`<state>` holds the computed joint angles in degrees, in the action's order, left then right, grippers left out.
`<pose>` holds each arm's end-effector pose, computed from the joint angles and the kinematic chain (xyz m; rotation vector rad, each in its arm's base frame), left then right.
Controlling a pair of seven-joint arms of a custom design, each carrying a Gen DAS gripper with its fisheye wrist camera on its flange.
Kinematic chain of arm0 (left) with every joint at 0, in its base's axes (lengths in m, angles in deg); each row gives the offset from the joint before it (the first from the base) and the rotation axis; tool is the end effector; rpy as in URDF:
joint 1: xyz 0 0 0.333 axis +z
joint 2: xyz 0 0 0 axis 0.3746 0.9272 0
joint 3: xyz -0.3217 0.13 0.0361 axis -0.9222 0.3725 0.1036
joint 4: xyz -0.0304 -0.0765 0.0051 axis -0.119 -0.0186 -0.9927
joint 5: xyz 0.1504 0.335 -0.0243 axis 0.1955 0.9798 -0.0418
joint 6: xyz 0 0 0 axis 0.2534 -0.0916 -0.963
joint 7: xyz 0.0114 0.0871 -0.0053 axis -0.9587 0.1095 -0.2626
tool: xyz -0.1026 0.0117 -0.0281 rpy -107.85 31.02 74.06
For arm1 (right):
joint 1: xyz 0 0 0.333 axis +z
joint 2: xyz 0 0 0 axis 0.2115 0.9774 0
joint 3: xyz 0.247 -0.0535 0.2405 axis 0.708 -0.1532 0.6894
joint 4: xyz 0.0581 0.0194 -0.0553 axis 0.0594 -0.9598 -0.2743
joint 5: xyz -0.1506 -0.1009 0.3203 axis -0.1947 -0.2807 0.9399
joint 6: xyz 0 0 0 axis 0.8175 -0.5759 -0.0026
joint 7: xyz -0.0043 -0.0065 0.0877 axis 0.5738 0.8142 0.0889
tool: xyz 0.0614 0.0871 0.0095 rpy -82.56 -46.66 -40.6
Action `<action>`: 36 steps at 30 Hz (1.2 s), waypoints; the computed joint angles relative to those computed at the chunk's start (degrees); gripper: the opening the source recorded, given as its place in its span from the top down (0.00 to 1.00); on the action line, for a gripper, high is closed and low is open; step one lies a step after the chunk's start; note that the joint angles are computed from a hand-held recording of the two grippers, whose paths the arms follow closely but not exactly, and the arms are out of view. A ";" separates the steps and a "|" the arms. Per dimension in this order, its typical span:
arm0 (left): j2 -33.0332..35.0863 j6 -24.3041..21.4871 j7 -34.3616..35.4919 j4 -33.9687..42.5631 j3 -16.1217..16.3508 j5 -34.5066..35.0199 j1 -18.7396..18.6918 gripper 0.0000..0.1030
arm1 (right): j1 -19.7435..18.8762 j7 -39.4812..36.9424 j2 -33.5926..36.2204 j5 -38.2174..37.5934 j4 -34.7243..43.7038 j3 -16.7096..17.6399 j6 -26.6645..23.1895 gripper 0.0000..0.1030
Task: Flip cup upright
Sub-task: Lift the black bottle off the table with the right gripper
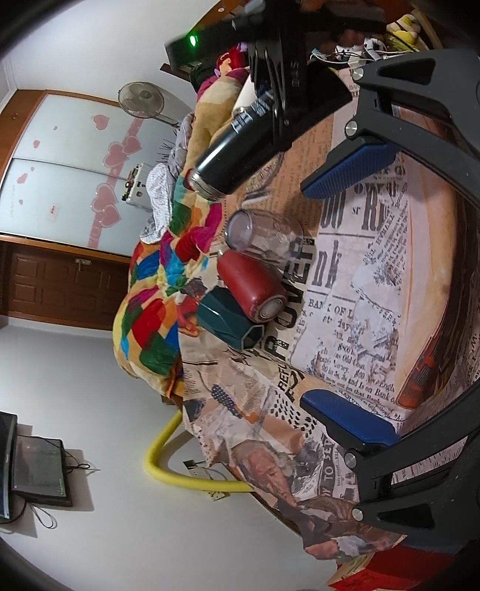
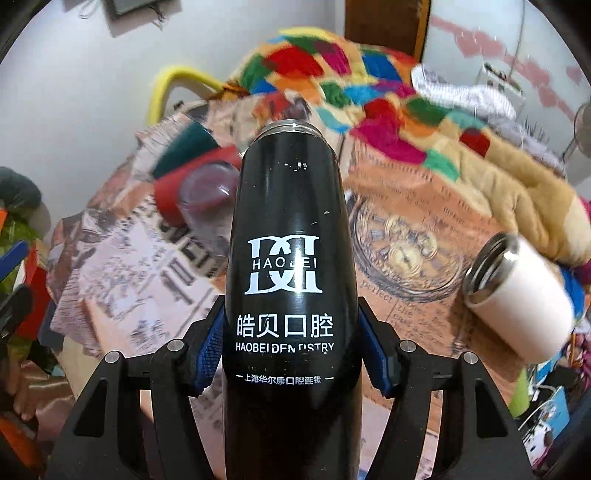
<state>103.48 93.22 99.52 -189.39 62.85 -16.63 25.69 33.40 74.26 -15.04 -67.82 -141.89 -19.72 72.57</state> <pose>0.6359 -0.1391 0.4646 -1.5296 1.9892 -1.0937 0.6783 0.2946 0.4527 -1.9757 1.7742 -0.4671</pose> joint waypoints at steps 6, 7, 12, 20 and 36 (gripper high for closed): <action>-2.11 1.27 2.53 -1.66 -2.76 -2.69 2.16 0.00 | 1.74 -0.89 -4.43 -3.37 -5.00 0.19 4.66 0.40; -2.35 1.32 2.77 -1.80 -2.73 -2.98 2.14 0.00 | 1.87 -1.25 -4.74 -3.60 -5.57 0.41 5.26 0.40; -3.47 1.54 2.91 -2.74 -1.17 -3.15 0.82 0.00 | 0.81 -5.91 -4.02 -0.72 -6.36 3.28 7.28 0.40; -3.74 0.83 0.09 -3.84 2.38 -1.05 -1.99 0.00 | 1.33 -12.77 3.07 2.71 -1.58 4.72 4.04 0.40; -0.61 -4.41 -9.44 -2.78 7.40 7.20 -5.18 0.00 | 2.12 -15.87 9.44 5.13 3.91 3.36 -0.27 0.40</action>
